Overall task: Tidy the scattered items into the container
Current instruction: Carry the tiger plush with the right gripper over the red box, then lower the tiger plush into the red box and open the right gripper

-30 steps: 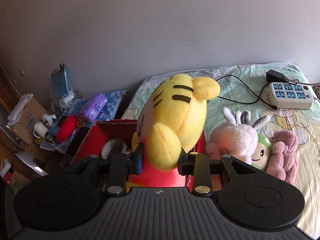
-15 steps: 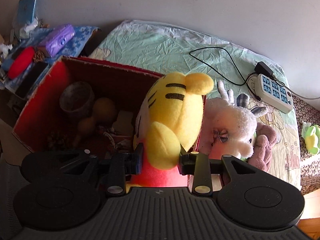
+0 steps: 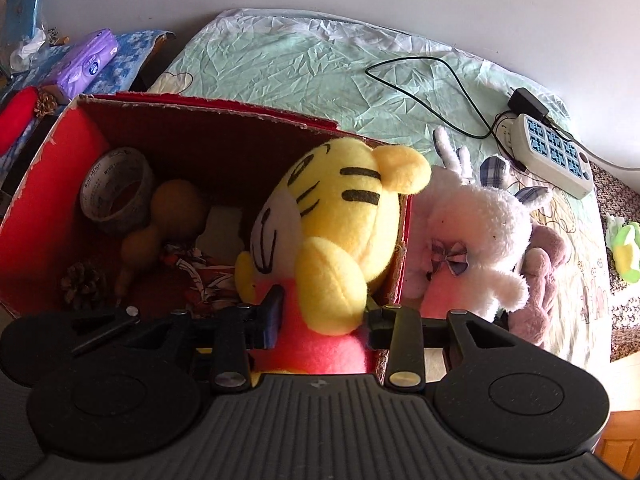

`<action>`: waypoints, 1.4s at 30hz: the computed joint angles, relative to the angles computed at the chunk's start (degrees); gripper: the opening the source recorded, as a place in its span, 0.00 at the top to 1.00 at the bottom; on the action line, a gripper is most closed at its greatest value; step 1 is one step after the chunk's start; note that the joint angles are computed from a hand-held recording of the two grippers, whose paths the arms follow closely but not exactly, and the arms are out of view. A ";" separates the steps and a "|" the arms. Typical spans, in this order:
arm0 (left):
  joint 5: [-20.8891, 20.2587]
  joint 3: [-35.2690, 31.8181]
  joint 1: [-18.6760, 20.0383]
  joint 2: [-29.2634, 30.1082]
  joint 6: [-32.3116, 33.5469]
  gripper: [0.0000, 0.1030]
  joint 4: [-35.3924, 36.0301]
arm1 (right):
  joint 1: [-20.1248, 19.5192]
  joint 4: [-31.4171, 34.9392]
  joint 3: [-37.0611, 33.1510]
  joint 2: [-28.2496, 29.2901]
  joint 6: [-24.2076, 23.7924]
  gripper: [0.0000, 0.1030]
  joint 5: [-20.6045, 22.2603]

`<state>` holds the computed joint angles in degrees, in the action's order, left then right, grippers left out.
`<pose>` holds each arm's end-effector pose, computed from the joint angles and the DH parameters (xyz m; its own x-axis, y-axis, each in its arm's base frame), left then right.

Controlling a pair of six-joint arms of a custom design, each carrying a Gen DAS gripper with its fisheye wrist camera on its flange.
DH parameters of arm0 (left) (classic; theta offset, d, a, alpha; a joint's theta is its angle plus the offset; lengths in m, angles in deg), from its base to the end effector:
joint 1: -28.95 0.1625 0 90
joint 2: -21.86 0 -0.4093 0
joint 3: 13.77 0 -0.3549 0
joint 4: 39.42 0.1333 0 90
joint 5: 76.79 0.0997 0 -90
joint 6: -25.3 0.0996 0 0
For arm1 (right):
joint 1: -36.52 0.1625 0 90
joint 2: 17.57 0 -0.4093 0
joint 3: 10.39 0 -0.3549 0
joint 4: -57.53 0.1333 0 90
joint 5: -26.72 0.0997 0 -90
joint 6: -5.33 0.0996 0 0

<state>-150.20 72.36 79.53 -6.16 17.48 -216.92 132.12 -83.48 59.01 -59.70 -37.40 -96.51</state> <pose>-0.3085 -0.6300 0.0192 -0.8969 0.4041 -0.1797 0.4353 0.7349 -0.5200 0.1509 -0.7326 0.2383 -0.5667 -0.5168 0.6417 -0.6451 0.7628 0.0447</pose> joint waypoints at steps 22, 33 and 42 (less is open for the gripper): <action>12.26 1.61 -3.63 -2.51 -3.85 0.18 1.68 | -1.62 -6.65 5.54 -6.91 8.02 0.53 8.78; 18.31 0.84 -4.82 -4.70 -8.02 0.18 5.64 | -2.96 -12.46 11.45 -10.59 9.57 0.67 12.21; 31.85 -3.82 -6.99 -3.44 -22.00 0.18 22.38 | -3.43 -15.68 16.29 -13.09 8.20 0.67 13.73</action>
